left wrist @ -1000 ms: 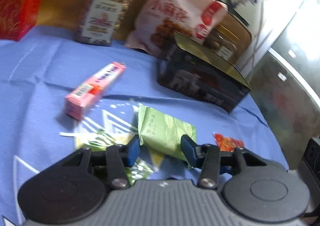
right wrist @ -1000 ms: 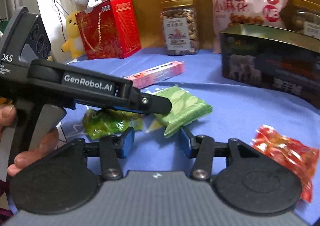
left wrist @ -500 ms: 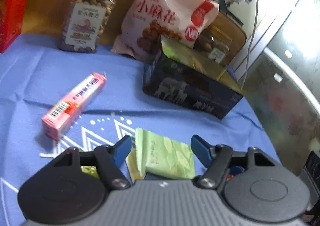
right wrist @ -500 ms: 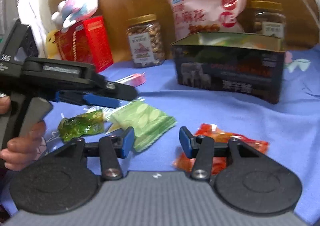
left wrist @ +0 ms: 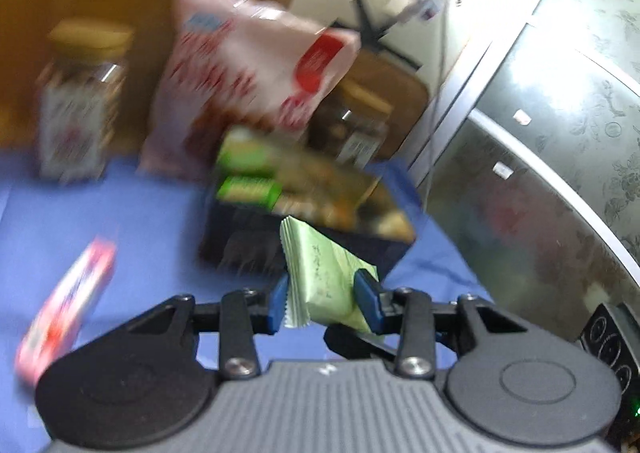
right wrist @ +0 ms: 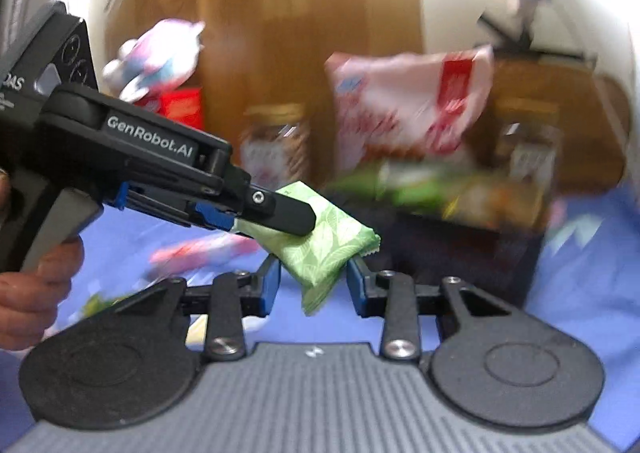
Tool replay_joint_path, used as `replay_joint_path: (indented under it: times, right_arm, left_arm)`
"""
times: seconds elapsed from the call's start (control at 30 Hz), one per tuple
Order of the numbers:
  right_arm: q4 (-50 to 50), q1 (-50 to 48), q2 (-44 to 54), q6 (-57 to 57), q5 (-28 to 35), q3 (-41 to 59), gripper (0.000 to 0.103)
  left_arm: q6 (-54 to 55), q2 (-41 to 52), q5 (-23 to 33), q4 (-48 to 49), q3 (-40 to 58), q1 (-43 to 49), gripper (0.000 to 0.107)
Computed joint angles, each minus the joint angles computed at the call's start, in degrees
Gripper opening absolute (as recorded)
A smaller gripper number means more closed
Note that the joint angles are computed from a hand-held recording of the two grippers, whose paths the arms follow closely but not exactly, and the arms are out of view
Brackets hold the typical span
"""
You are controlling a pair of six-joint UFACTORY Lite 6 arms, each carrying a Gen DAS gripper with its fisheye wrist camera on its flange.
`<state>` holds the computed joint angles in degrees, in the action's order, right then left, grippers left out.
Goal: Organize snacks
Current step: 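Carry the pale green packet into the tin and open the left tool, then move the open left tool to the pink candy stick and close on it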
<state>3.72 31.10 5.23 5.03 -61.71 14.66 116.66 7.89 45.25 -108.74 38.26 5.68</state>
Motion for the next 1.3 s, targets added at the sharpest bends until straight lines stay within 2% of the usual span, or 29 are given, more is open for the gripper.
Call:
replay_joint_path:
  times: [0.1,0.2,0.33,0.4,0.47,0.53,0.67,0.8,0.83,0.9,0.93,0.97,1.07,1.1,1.17,1.23,1.3]
  right_arm:
    - [-3.26,-6.75,2.76,-0.56,0.29,4.69,0.039]
    - [-2.47,-9.7,7.4,-1.89,0.72,10.1,0.039]
    - [-3.13,-12.55,14.43,-2.06,0.84,16.33,0.04]
    - [-1.52,-12.03,16.91,-2.42,-0.3,17.9,0.045]
    - [0.39,-11.34,17.95,-3.45,-2.92,17.51,0.052]
    - [1.57,-10.92,17.97,-4.36,-3.61,17.24,0.054]
    - [0.65,-10.2,15.4,-2.77,-3.99,14.67,0.054]
    - [-0.78,-7.04,11.23,-1.52,-4.48,10.22,0.054]
    - [-1.96,-6.0,10.35,-0.29,-3.4,9.55,0.054]
    - [-7.68,-4.93,9.98,4.1,0.58,10.34,0.054]
    - [-9.4,-4.13,10.59,6.08,2.21,11.38,0.054]
    - [-11.05,-3.16,11.61,8.32,3.95,12.8,0.054]
    - [-13.79,0.26,16.15,14.98,7.51,17.71,0.054]
    - [-13.54,1.53,17.17,15.88,8.05,18.5,0.054]
    - [-11.34,4.11,18.7,16.94,8.52,19.22,0.054]
    - [-10.07,5.44,19.04,18.23,8.17,18.43,0.054]
    - [-8.6,6.11,18.1,18.77,8.09,16.73,0.054]
  left_arm:
    - [0.93,5.58,-3.75,-5.21,8.67,-6.28,0.035]
    - [3.04,12.35,-6.84,-10.79,16.75,-10.87,0.036]
    - [2.34,19.16,-9.84,-13.06,24.31,-12.87,0.037]
    - [3.2,20.87,-11.01,-15.03,25.6,-13.13,0.043]
    - [5.04,21.39,-12.06,-16.79,25.59,-13.37,0.044]
    - [6.7,21.03,-12.27,-17.64,24.23,-13.04,0.047]
    - [8.45,14.08,-6.27,-16.34,14.82,-8.17,0.049]
    - [9.91,5.1,2.01,-10.93,2.24,5.45,0.049]
    - [10.2,3.7,2.87,-9.68,-0.02,9.55,0.049]
    - [11.61,1.81,0.76,-9.32,-3.04,17.02,0.049]
    - [11.92,2.1,-0.54,-9.46,-3.35,19.8,0.051]
    - [10.44,3.51,-1.45,-8.11,-2.65,22.76,0.06]
    - [5.24,8.56,-0.2,-1.18,0.42,28.27,0.072]
    - [6.55,8.64,-0.54,-1.52,0.05,28.18,0.08]
    - [14.58,6.86,-1.79,-6.54,-2.95,25.65,0.083]
    - [25.13,4.73,-4.54,-15.06,-6.35,20.59,0.079]
    - [33.07,5.43,-7.25,-23.04,-7.15,15.53,0.056]
